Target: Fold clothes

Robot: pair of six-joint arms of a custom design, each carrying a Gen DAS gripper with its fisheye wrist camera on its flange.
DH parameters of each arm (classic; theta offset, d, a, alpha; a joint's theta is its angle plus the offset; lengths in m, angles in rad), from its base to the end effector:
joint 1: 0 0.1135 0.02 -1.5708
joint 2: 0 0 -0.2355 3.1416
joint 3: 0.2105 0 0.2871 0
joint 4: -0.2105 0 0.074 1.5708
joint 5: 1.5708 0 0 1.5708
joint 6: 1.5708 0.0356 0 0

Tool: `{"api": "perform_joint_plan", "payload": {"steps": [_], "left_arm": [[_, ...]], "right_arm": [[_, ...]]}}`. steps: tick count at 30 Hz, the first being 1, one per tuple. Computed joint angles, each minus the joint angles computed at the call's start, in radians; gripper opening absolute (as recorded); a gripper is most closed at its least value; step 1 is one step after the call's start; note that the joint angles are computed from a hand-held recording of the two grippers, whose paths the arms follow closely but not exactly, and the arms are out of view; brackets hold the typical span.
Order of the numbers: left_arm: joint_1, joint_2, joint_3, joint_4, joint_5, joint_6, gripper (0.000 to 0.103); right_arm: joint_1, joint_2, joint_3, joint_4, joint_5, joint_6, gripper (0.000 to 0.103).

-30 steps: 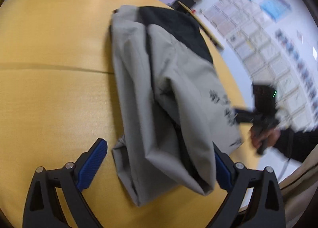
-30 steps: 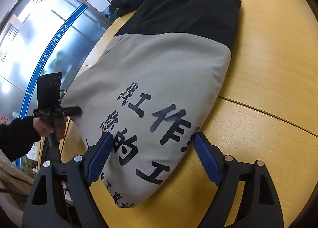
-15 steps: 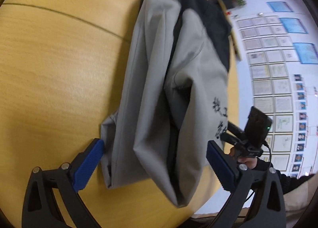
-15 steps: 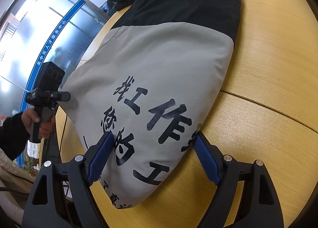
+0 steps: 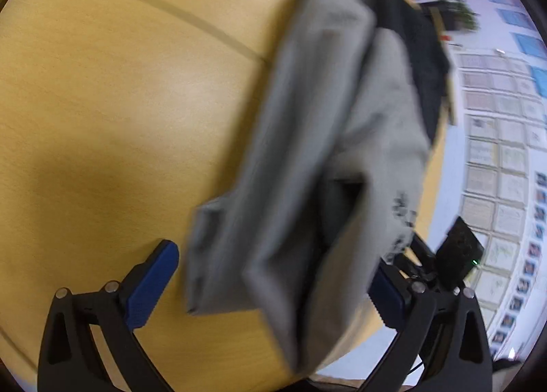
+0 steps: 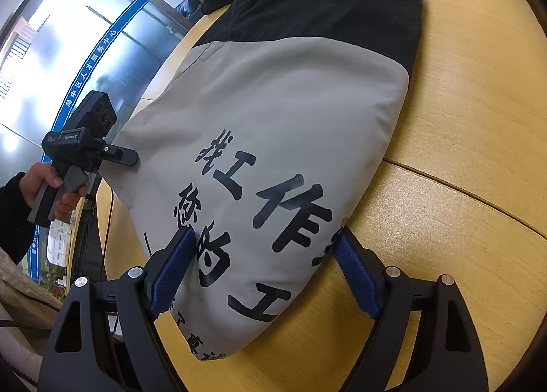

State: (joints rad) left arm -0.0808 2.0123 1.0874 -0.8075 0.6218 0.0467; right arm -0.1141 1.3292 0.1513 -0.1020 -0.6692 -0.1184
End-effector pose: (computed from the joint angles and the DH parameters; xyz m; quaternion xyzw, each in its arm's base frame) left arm 0.3182 -0.0466 0.0367 -0.0358 -0.9486 0.3036 0.0820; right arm 0.1573 0.0042 0.0081 -0.0496 0.9345 0.3068 0.1737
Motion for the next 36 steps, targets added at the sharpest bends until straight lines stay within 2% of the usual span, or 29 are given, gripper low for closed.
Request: {"api": "perform_joint_plan", "payload": {"steps": [2, 4, 9, 11, 12, 15, 21, 22, 28, 32, 34, 36], "left_arm": [[-0.021, -0.056, -0.069, 0.072, 0.016, 0.007, 0.103], [-0.015, -0.092, -0.132, 0.139, 0.074, 0.011, 0.103], [0.042, -0.107, -0.181, 0.16, 0.162, 0.029, 0.101], [0.055, -0.086, -0.176, 0.155, 0.178, 0.021, 0.081], [0.061, -0.073, -0.167, 0.141, 0.168, 0.025, 0.056], [0.093, -0.034, -0.14, 0.108, 0.191, 0.077, 0.046], [0.195, 0.066, -0.027, -0.084, 0.213, 0.291, 0.025], [0.216, 0.088, -0.003, -0.114, 0.222, 0.337, 0.023], [0.25, 0.155, -0.005, -0.102, 0.231, 0.4, 0.023], [0.272, 0.201, 0.045, -0.13, 0.213, 0.44, 0.023], [0.282, 0.209, 0.056, -0.144, 0.198, 0.457, 0.023], [0.274, 0.206, 0.038, -0.12, 0.192, 0.459, 0.024]], "right_arm": [[0.005, 0.002, 0.0, 0.008, 0.003, 0.006, 0.084], [0.007, -0.001, -0.001, 0.01, 0.003, 0.007, 0.084], [0.016, -0.017, -0.017, 0.031, 0.005, 0.028, 0.085], [0.02, -0.011, -0.018, 0.045, 0.005, 0.035, 0.085], [0.025, -0.002, -0.016, 0.056, 0.006, 0.041, 0.085], [0.029, 0.002, -0.016, 0.061, 0.006, 0.038, 0.085], [0.008, 0.062, 0.028, 0.037, -0.015, 0.004, 0.083], [-0.012, 0.084, 0.051, 0.008, -0.028, -0.021, 0.081], [-0.138, 0.178, 0.215, -0.128, -0.047, -0.16, 0.079], [-0.195, 0.467, 0.499, -0.156, -0.069, -0.142, 0.083], [-0.184, 0.605, 0.639, -0.188, -0.111, -0.141, 0.082], [-0.165, 0.711, 0.759, -0.211, -0.157, -0.129, 0.087]]}}
